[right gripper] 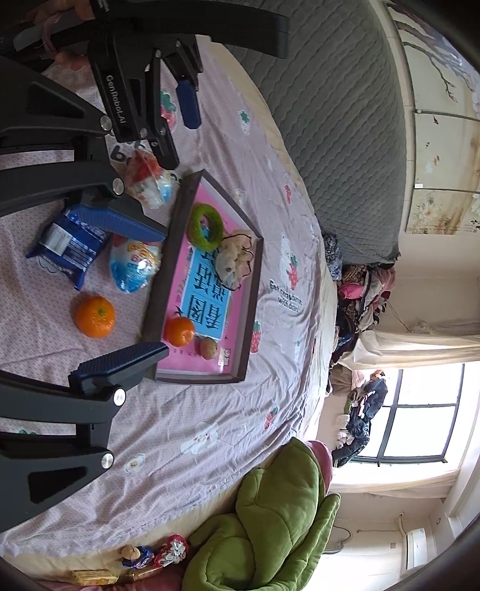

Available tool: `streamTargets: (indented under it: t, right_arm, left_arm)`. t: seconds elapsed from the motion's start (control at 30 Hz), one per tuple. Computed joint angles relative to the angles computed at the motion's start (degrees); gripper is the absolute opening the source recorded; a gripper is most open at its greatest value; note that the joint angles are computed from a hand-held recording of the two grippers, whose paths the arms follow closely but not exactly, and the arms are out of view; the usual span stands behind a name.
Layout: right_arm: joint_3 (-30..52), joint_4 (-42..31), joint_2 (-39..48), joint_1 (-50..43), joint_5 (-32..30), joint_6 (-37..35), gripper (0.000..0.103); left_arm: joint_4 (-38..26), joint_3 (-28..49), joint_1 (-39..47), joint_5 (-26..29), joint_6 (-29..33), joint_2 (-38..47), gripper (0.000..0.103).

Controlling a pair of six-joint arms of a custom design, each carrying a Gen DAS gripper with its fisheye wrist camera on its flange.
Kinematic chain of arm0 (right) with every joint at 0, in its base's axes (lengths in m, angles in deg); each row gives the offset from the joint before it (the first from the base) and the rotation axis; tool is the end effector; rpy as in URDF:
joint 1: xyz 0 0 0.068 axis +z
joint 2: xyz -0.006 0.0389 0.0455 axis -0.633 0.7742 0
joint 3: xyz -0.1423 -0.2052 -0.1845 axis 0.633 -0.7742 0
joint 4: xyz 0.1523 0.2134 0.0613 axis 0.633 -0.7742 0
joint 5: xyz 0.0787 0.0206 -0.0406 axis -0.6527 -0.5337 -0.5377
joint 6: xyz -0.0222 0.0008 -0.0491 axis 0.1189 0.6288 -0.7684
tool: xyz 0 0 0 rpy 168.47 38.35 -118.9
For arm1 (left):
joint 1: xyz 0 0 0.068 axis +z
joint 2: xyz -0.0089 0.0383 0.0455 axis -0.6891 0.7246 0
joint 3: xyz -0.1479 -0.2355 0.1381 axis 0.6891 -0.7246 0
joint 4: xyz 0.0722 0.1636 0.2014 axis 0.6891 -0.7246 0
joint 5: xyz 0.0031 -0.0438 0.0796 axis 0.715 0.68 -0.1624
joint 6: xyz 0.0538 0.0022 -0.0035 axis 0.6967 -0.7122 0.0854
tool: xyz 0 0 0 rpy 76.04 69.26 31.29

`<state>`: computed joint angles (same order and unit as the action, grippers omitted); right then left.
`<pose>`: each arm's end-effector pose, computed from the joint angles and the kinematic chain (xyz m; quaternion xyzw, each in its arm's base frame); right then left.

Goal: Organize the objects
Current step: 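Move the left tool toward the red wrapped candy ball while the right tool approaches the blue snack packet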

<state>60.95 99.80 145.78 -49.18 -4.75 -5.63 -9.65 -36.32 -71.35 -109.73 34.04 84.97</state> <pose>0.2750 -0.0304 0.0837 -0.2111 0.8664 0.1048 0.4401 0.2619 -0.1211 0.0665 -0.0615 0.9196 0.0280 0.3870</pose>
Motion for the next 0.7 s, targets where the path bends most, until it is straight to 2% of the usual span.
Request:
streamTargets:
  t: [0.33, 0.7]
  right_arm:
    - [-3.43, 4.52, 2.91, 2.12, 2.24, -1.14, 0.056]
    - [-4.71, 6.32, 5.80, 2.48, 3.39, -1.39, 0.056]
  left_arm:
    - [1.57, -0.82, -0.38, 0.21, -0.21, 1.51, 0.064]
    - [3.77, -1.99, -0.47, 0.93, -0.43, 3.19, 0.064]
